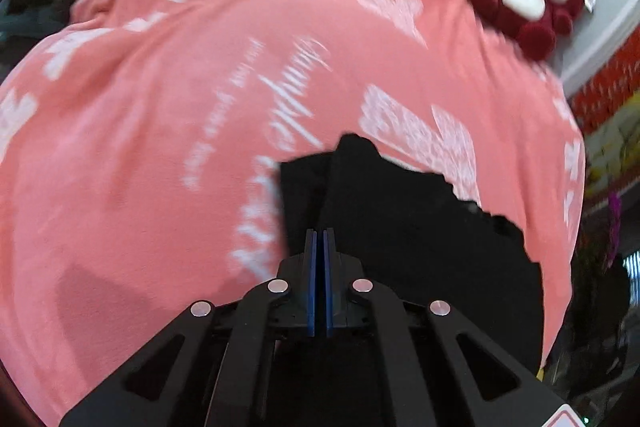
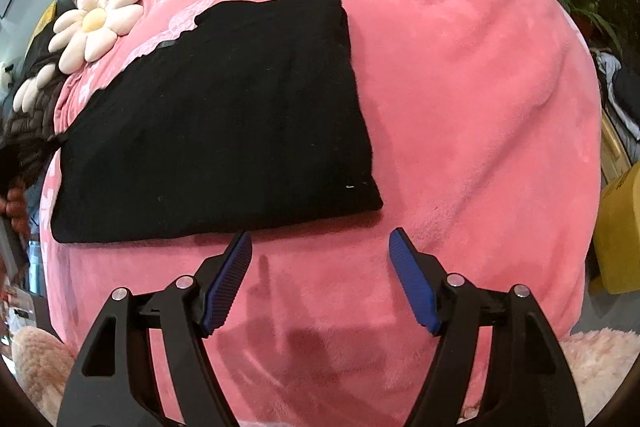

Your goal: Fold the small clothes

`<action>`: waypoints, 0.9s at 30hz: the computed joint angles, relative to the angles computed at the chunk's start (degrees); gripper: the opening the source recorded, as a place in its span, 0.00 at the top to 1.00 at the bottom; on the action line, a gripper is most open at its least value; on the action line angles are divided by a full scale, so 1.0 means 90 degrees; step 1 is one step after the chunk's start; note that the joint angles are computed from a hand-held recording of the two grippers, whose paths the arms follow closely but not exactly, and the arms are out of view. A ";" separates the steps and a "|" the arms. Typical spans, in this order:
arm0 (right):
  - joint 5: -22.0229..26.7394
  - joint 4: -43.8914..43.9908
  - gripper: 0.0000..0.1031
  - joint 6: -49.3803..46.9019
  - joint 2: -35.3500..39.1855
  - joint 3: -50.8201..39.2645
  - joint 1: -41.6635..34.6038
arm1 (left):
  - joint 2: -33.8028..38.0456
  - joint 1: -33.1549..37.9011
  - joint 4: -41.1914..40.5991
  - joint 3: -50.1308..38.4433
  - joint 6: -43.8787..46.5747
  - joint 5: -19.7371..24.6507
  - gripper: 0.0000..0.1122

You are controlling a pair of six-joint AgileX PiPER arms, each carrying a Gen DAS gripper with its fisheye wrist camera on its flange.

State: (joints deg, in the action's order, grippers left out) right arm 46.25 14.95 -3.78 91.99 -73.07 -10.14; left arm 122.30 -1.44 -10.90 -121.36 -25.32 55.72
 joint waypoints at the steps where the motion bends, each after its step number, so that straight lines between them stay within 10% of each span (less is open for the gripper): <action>1: 0.0030 0.0037 0.32 0.0020 0.0051 -0.0028 -0.0049 | -0.0269 0.0074 -0.0031 0.0522 -0.0095 -0.0246 0.99; 6: 0.0182 0.0316 0.32 0.0159 0.0270 -0.0170 -0.0296 | -0.0525 0.0134 -0.0208 0.1554 0.0091 -0.0364 0.92; 10: 0.0131 0.0579 0.32 0.0034 0.0117 -0.0150 -0.0518 | -0.1455 0.0081 -0.0220 0.2785 -0.0349 -0.1293 0.27; 13: 0.0158 0.0775 0.32 -0.0058 0.0166 -0.0348 -0.0609 | -0.2081 0.0181 -0.0864 0.3726 0.0483 -0.1723 0.26; 20: -0.0014 0.0343 0.32 -0.0091 0.0872 -0.1280 -0.0227 | -0.2381 0.0166 -0.1709 0.4713 0.1712 -0.1718 0.34; 22: 0.0419 0.0768 0.79 -0.0528 0.1302 -0.1732 -0.0265 | -0.2276 -0.0003 -0.1280 0.4477 0.1616 -0.1545 0.56; 23: 0.0695 0.0852 0.95 -0.0594 0.1505 -0.1991 -0.0289 | -0.2241 0.0037 -0.1447 0.4376 0.1811 -0.1357 0.89; 27: 0.0613 0.0668 0.97 -0.0528 0.1220 -0.1824 -0.0425 | -0.2485 0.0339 -0.1890 0.4439 0.2242 -0.0899 0.98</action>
